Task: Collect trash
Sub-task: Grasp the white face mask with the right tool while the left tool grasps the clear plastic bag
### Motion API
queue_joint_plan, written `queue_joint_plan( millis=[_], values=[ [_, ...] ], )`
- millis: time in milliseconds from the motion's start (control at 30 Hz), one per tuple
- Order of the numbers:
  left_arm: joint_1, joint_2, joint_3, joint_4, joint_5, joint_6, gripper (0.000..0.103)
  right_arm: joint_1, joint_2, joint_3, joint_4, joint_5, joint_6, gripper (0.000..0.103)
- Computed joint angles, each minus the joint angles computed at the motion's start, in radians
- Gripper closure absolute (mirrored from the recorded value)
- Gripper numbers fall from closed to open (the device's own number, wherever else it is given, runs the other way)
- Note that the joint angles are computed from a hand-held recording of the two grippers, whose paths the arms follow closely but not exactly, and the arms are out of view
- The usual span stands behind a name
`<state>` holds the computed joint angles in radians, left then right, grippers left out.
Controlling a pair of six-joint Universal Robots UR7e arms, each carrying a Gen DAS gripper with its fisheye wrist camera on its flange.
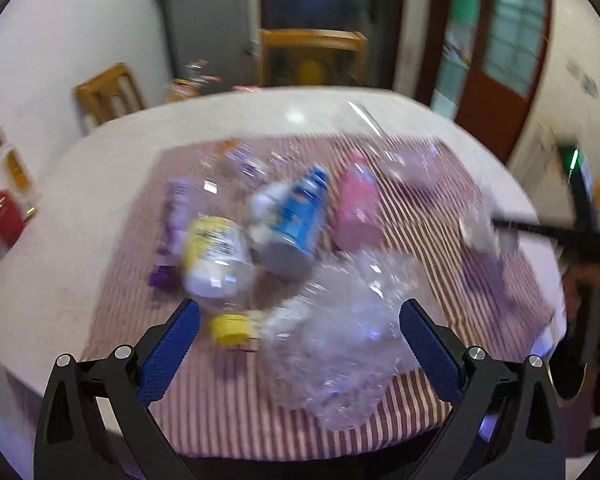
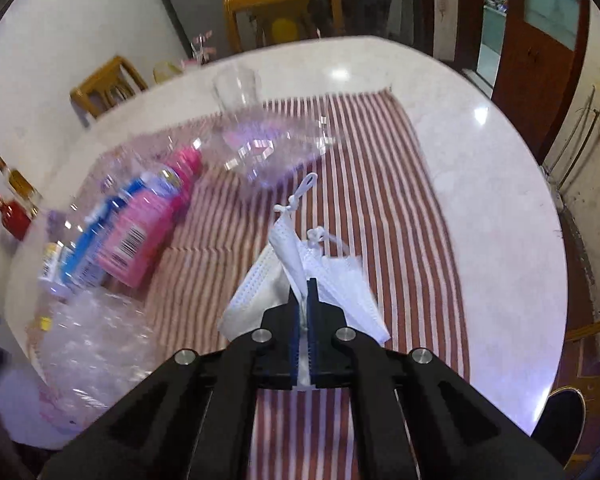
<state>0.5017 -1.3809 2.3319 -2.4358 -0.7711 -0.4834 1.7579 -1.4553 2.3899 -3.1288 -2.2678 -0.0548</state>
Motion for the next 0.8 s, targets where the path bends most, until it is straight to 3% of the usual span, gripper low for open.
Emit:
queue_joint_plan(
  millis=[167, 267, 300, 333, 433, 633, 800],
  values=[
    [0.048, 0.162, -0.040, -0.019, 0.000, 0.128, 0.006, 0.036, -0.026, 0.005, -0.022, 0.004, 0.009, 0.099],
    [0.070, 0.204, -0.046, -0.042, -0.032, 0.187, 0.006, 0.045, -0.039, 0.007, -0.027, 0.015, 0.009, 0.097],
    [0.085, 0.208, -0.047, -0.066, -0.072, 0.220, 0.016, 0.047, -0.043, 0.009, -0.027, 0.018, 0.013, 0.096],
    [0.104, 0.202, -0.050, -0.083, -0.128, 0.240, 0.050, 0.048, -0.045, 0.010, -0.026, 0.019, 0.015, 0.096],
    [0.125, 0.169, -0.057, -0.082, -0.189, 0.218, 0.078, 0.049, -0.040, 0.010, -0.037, 0.025, 0.014, 0.096],
    [0.057, 0.057, -0.041, -0.139, -0.151, 0.241, 0.081, 0.066, -0.036, 0.009, -0.043, 0.030, 0.022, 0.096],
    [-0.006, 0.032, -0.044, -0.196, -0.100, 0.284, 0.081, 0.079, -0.021, 0.002, -0.061, 0.050, 0.020, 0.096]
  ],
)
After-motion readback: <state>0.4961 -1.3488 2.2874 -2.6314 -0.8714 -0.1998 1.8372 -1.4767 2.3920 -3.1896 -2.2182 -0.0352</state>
